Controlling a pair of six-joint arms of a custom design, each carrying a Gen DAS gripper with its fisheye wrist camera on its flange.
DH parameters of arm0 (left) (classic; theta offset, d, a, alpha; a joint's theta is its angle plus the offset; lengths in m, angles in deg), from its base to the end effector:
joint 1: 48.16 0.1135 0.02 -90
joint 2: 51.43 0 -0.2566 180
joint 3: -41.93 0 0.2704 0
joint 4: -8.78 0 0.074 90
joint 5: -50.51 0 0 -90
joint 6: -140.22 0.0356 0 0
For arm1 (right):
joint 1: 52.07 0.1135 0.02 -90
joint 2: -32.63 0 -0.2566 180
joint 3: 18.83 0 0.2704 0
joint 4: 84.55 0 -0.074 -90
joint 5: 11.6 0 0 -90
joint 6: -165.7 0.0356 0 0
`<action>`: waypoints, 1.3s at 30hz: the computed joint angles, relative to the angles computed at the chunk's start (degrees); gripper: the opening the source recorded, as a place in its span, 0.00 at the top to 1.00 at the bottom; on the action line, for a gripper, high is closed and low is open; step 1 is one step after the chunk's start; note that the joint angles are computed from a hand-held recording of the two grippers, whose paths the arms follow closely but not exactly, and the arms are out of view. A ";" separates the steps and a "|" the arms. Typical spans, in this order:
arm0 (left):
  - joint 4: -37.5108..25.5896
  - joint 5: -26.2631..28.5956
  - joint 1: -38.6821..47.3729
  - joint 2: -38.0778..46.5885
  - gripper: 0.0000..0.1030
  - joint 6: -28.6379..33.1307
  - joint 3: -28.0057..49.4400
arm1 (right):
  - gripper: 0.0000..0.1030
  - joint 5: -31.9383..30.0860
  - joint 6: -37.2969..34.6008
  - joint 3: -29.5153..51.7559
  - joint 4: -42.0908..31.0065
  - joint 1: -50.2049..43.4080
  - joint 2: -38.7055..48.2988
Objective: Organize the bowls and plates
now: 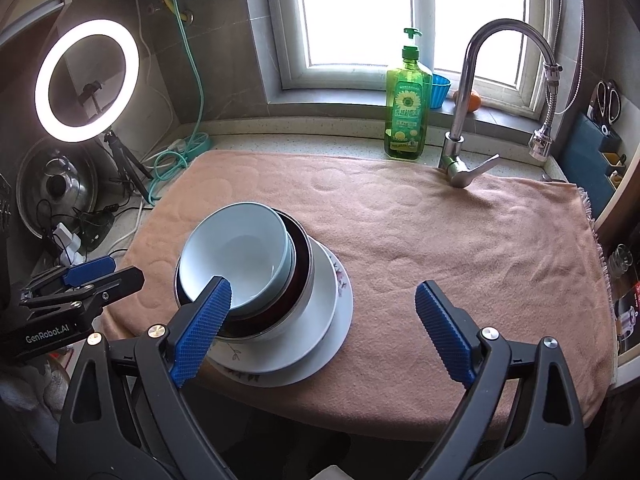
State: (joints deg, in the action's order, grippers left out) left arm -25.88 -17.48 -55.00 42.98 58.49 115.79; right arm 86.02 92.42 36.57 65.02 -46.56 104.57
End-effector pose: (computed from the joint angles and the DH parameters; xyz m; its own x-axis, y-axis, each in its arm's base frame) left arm 0.3499 -0.0554 0.1865 -0.7605 0.2255 -0.6089 0.4367 0.8717 -0.2225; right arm 0.2734 0.0216 0.2006 -0.6983 0.2191 -0.6814 0.2044 0.9734 0.1035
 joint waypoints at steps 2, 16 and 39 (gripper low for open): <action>0.07 0.04 0.14 -0.02 0.35 -0.16 -0.04 | 0.07 -0.19 -0.02 0.12 -0.18 -0.04 0.09; -1.12 0.24 0.45 0.22 0.35 0.01 0.49 | 0.07 0.73 0.32 -0.14 -0.07 0.40 0.00; -1.07 -0.60 -0.11 0.99 0.35 -0.93 0.95 | 0.07 0.73 0.01 0.12 0.09 0.01 1.02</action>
